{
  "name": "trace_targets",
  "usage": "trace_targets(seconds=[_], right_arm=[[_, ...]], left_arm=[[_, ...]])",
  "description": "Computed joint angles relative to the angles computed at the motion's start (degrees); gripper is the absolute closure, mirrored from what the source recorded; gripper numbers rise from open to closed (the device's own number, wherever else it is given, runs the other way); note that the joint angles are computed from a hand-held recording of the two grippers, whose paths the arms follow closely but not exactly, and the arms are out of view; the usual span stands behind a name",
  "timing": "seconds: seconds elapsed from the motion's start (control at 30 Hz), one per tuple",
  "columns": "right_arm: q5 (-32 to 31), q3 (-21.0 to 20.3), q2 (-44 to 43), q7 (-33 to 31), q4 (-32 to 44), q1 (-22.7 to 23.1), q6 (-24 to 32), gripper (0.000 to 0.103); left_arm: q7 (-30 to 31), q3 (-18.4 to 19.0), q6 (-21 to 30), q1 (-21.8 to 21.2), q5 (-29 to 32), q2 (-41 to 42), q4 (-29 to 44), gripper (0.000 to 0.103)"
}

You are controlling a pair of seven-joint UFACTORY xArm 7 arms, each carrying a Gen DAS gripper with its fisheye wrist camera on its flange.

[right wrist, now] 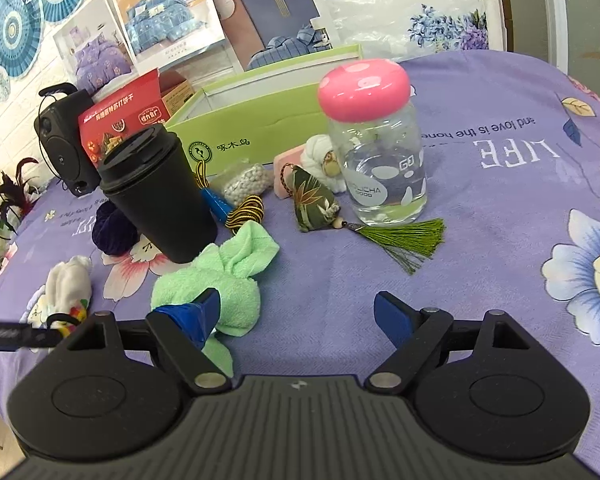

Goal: Organize soft objects
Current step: 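Position left tool over the white cloth while right tool lines up on the green towel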

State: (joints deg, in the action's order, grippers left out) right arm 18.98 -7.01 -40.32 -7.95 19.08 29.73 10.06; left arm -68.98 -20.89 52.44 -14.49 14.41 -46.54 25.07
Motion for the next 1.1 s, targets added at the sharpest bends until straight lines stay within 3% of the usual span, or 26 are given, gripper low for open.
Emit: trace_targets(seconds=[0.13,0.23,0.33,0.43,0.57,0.7,1.1], right_arm=[[0.9,-1.5,0.1,-1.2,0.7,2.3,1.3,0.032],[1.4,-0.6,1.9,-1.5,1.5,3.2,0.7,0.032],[2.5,-1.1,4.0,-2.5,2.6,4.9,0.8,0.032],[4.6,-1.9,5.7,-3.7,3.5,7.3,-0.2,0.032],[4.3,0.6,7.5,-3.5,4.2,6.0,-1.0,0.032],[4.5,0.5,8.3,-3.6,4.9,6.0,0.1,0.032],[10.2,-0.3,18.9,-10.2,11.1,10.0,-2.1,0.028]], left_arm=[[0.0,-0.7,-2.9,0.6,1.1,4.0,0.6,0.000],[0.0,0.0,-5.3,-0.9,0.7,2.1,0.0,0.000],[1.2,-0.7,-4.2,-1.7,1.1,0.1,0.4,0.000],[0.0,-2.6,-1.7,1.0,3.1,1.4,1.6,0.000],[1.5,1.4,-6.6,0.5,1.5,3.9,-0.2,0.000],[-0.4,-1.7,-6.2,2.9,4.9,8.3,1.7,0.000],[-0.9,-0.2,-7.2,2.0,6.3,9.0,1.4,0.000]])
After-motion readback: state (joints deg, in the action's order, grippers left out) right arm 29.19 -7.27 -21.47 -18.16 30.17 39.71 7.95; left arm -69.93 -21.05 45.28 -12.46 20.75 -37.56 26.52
